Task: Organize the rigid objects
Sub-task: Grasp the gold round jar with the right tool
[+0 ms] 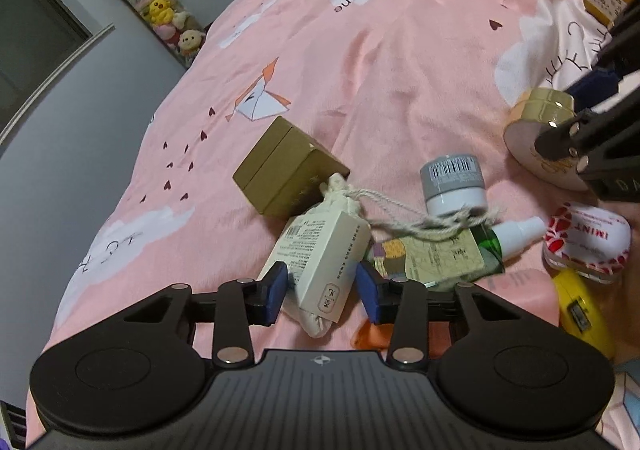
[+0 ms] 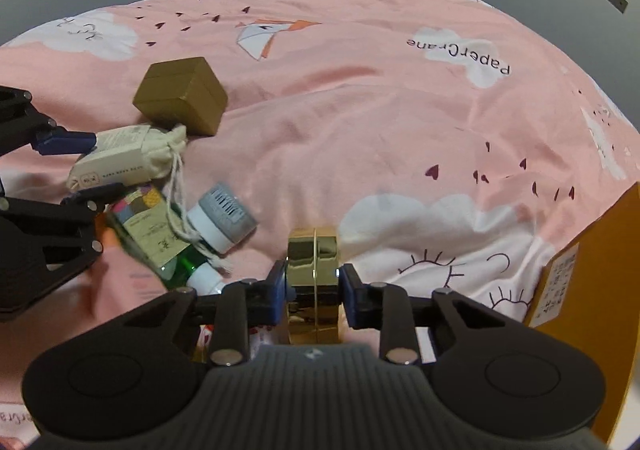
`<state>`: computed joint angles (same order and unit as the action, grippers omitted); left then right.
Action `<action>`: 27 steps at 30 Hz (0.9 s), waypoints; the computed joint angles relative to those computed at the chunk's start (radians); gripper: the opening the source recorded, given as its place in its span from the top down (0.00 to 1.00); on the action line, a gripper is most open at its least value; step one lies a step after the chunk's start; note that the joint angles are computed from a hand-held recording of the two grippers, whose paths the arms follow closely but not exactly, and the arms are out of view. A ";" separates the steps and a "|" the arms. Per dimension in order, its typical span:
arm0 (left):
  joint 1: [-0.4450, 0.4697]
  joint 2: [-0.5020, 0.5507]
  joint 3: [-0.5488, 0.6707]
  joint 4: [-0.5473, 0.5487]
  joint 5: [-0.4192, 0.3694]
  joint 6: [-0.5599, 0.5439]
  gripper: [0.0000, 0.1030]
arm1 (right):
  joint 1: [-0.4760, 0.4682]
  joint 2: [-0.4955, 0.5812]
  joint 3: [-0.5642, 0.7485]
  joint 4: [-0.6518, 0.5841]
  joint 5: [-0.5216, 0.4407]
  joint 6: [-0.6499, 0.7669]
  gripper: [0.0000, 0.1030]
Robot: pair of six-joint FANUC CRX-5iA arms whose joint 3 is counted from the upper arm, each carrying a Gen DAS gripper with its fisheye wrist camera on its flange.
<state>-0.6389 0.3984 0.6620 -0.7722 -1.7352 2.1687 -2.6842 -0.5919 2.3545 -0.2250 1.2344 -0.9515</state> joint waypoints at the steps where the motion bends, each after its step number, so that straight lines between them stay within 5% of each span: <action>1: 0.003 -0.002 -0.006 0.000 0.005 0.008 0.57 | -0.001 -0.004 -0.004 -0.003 0.007 -0.005 0.73; 5: 0.006 -0.009 -0.024 0.002 0.022 0.039 0.61 | -0.001 -0.002 0.000 0.001 0.004 -0.003 0.74; 9: 0.001 -0.075 -0.078 0.016 0.106 0.146 1.00 | -0.008 0.009 0.014 -0.014 0.002 0.006 0.74; 15: -0.032 -0.073 -0.053 -0.049 0.051 0.149 1.00 | -0.016 0.024 0.029 -0.037 0.009 0.004 0.74; 19: -0.027 -0.080 -0.074 -0.013 0.066 0.089 0.83 | -0.018 0.031 0.040 -0.046 0.008 0.009 0.74; 21: -0.024 -0.072 -0.075 0.001 0.069 0.055 0.54 | -0.019 0.031 0.042 -0.050 0.012 0.011 0.74; 27: -0.039 -0.012 -0.026 -0.052 0.032 -0.044 0.50 | -0.028 0.011 0.021 -0.071 0.034 0.004 0.74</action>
<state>-0.6775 0.3868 0.6364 -0.8239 -1.7028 2.1249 -2.7125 -0.5805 2.3758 -0.2957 1.2686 -0.9473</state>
